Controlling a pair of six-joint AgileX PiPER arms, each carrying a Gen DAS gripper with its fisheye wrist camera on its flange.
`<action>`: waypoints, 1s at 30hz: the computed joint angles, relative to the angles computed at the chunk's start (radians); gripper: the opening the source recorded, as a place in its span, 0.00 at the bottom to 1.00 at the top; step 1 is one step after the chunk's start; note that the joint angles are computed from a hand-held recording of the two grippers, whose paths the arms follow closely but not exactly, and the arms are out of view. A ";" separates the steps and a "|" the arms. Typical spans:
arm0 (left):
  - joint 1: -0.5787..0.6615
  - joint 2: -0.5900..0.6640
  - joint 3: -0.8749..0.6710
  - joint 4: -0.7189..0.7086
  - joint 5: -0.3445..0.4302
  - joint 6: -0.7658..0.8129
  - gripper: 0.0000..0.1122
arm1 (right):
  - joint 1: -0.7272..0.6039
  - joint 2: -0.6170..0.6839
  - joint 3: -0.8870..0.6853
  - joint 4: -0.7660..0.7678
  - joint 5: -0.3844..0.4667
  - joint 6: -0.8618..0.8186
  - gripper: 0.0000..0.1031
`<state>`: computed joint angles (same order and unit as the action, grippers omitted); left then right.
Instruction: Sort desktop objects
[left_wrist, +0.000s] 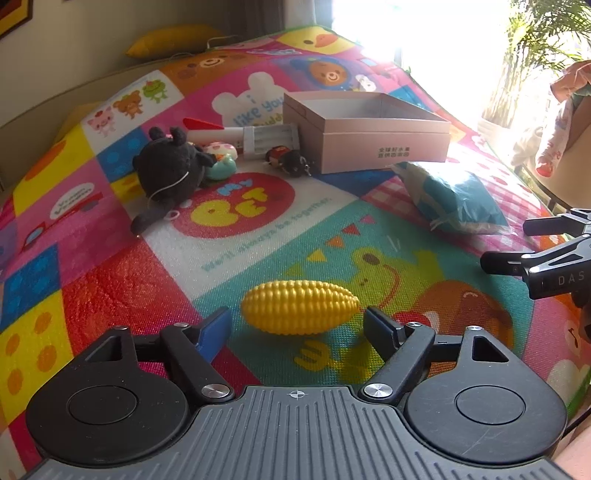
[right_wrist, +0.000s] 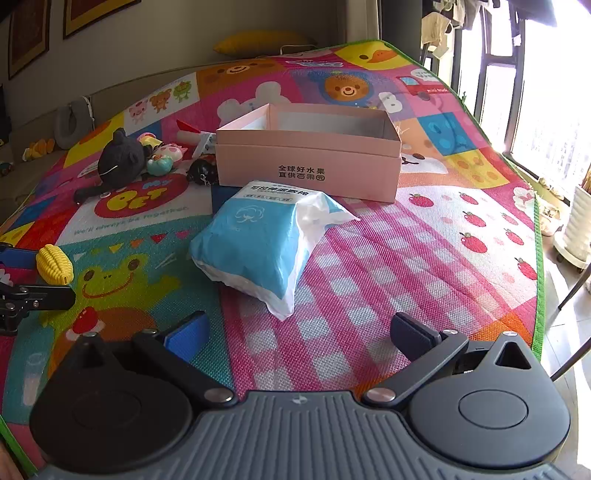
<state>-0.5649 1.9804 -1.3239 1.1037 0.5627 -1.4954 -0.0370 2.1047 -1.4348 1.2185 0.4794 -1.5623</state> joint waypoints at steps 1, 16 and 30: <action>0.002 0.002 -0.004 0.000 0.001 0.000 0.69 | 0.000 0.002 -0.008 -0.021 0.005 0.025 1.00; -0.003 0.018 -0.044 0.018 -0.004 0.051 0.65 | 0.136 0.143 -0.393 -0.463 0.005 0.676 0.95; -0.005 0.081 -0.246 0.078 0.004 0.225 0.65 | 0.018 0.021 -0.396 -0.535 0.288 0.624 0.50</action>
<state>-0.5700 2.0615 -1.5699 1.1815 0.5669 -1.2705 -0.0187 2.1256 -1.8304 0.6837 0.7678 -0.9380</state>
